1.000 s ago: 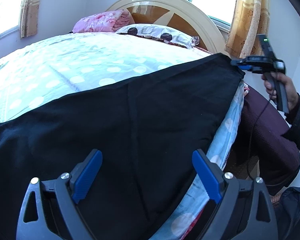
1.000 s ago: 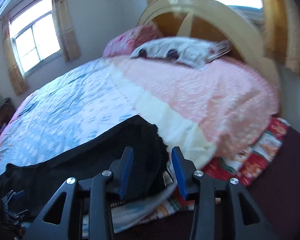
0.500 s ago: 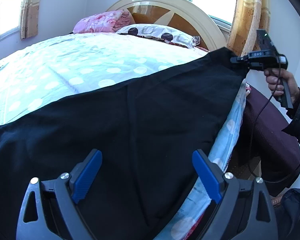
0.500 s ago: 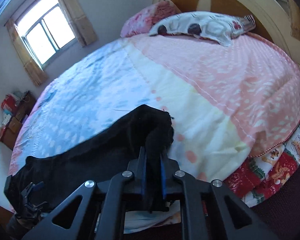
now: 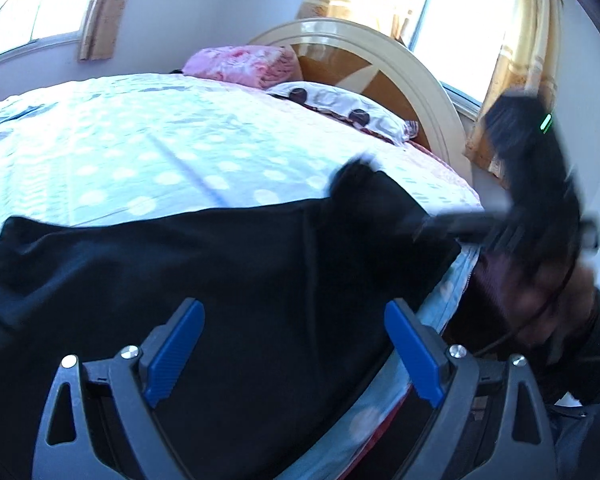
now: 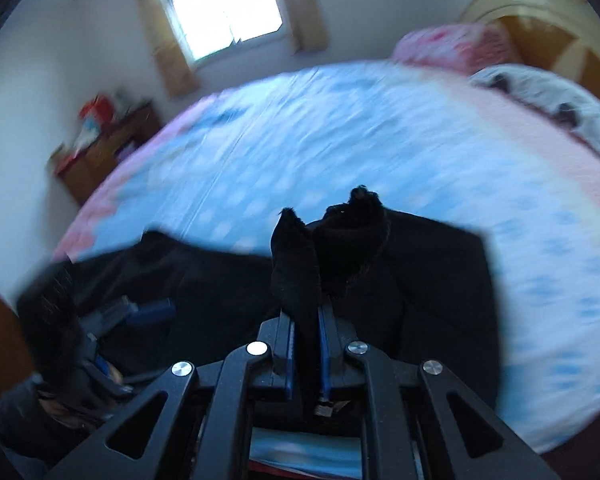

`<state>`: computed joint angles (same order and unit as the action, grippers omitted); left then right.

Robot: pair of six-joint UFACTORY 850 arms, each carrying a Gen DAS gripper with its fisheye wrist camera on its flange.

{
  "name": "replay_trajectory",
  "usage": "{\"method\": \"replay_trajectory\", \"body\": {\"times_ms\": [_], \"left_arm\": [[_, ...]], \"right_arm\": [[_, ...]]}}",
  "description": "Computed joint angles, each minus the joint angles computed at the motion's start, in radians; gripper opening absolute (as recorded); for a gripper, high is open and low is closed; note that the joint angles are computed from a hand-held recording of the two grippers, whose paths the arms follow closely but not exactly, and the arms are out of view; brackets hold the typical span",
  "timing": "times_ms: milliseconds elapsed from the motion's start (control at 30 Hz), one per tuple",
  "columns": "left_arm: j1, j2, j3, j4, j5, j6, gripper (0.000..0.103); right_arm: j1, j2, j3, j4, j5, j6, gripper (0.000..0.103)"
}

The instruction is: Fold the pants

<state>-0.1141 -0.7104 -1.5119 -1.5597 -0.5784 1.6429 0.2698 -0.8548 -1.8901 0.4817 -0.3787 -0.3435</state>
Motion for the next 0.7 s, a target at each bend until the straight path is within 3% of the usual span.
{"method": "replay_trajectory", "body": {"times_ms": [100, 233, 367, 533, 600, 700], "left_arm": [[0.007, -0.009, -0.009, 0.030, 0.005, -0.044, 0.094], [0.003, -0.045, -0.056, 0.070, -0.037, -0.122, 0.094], [-0.031, -0.084, -0.124, 0.125, -0.066, -0.169, 0.094], [-0.077, -0.139, -0.219, 0.232, -0.089, -0.251, 0.094], [-0.097, -0.162, -0.263, 0.290, -0.084, -0.297, 0.094], [-0.120, -0.186, -0.307, 0.358, -0.052, -0.339, 0.089]], "right_arm": [[0.030, -0.111, -0.127, -0.119, -0.122, 0.103, 0.016], [0.011, -0.038, -0.023, 0.053, -0.079, -0.095, 0.047], [-0.030, 0.109, 0.166, 0.168, 0.049, -0.217, 0.047], [-0.100, 0.189, 0.300, 0.339, 0.179, -0.231, 0.053], [-0.116, 0.181, 0.305, 0.269, 0.189, -0.118, 0.054], [-0.121, 0.168, 0.298, 0.327, 0.179, -0.171, 0.054]]}}
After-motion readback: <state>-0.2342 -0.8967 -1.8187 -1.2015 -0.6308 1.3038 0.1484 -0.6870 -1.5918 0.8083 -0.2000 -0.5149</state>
